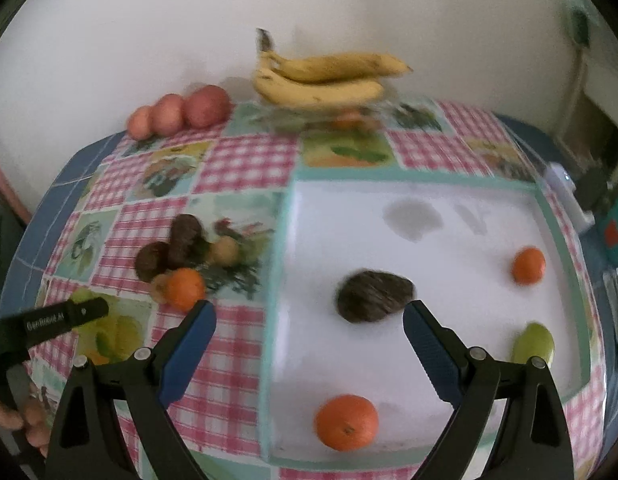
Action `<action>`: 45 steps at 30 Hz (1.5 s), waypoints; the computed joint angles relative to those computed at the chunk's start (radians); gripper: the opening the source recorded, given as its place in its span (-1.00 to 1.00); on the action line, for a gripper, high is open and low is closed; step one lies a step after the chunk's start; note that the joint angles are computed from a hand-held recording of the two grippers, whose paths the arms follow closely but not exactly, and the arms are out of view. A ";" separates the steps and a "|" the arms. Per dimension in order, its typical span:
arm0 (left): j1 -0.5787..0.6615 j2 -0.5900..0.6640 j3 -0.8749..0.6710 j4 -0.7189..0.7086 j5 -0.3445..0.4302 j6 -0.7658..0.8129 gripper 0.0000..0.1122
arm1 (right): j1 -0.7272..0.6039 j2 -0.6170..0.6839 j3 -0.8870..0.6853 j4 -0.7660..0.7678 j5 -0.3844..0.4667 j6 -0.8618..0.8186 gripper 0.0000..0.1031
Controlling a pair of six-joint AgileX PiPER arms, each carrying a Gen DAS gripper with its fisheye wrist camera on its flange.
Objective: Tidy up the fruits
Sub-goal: 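Grasp a green pear with the left tool while the right tool moves toward the fruit pile, then grasp an orange with the right tool while the left tool holds the green pear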
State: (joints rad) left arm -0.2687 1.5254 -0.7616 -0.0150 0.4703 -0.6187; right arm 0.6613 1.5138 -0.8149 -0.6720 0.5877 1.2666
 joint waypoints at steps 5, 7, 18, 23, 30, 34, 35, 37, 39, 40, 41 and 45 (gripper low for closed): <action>0.069 -0.045 0.032 -0.070 -0.019 0.079 -0.04 | 0.075 0.078 -0.078 -0.051 -0.007 -0.016 0.83; 0.082 -0.043 0.038 -0.081 -0.033 0.084 -0.04 | 0.106 0.120 -0.117 -0.060 0.009 -0.037 0.83; 0.099 -0.021 0.036 -0.144 -0.037 0.123 -0.04 | 0.169 0.349 -0.257 0.007 0.036 -0.186 0.78; 0.095 -0.019 0.032 -0.140 -0.037 0.114 -0.04 | 0.145 0.377 -0.254 0.045 -0.024 -0.207 0.73; 0.097 -0.023 0.036 -0.128 -0.039 0.092 -0.04 | 0.108 0.381 -0.238 0.082 -0.093 -0.207 0.72; 0.088 -0.025 0.032 -0.106 -0.034 0.071 -0.04 | 0.108 0.383 -0.242 0.039 -0.092 -0.160 0.30; 0.085 -0.023 0.030 -0.102 -0.032 0.067 -0.04 | 0.108 0.380 -0.243 0.026 -0.089 -0.149 0.19; 0.082 -0.019 0.028 -0.103 -0.031 0.068 -0.04 | 0.111 0.377 -0.245 0.012 -0.074 -0.135 0.01; 0.079 -0.013 0.024 -0.111 -0.030 0.078 -0.04 | 0.107 0.373 -0.238 0.006 -0.081 -0.128 -0.10; 0.078 -0.010 0.022 -0.116 -0.030 0.086 -0.04 | 0.107 0.372 -0.236 0.001 -0.082 -0.124 -0.15; 0.076 -0.007 0.021 -0.122 -0.029 0.093 -0.04 | 0.107 0.370 -0.235 -0.001 -0.079 -0.125 -0.17; 0.070 -0.002 0.017 -0.120 -0.027 0.094 -0.04 | 0.103 0.362 -0.225 -0.008 -0.084 -0.111 -0.26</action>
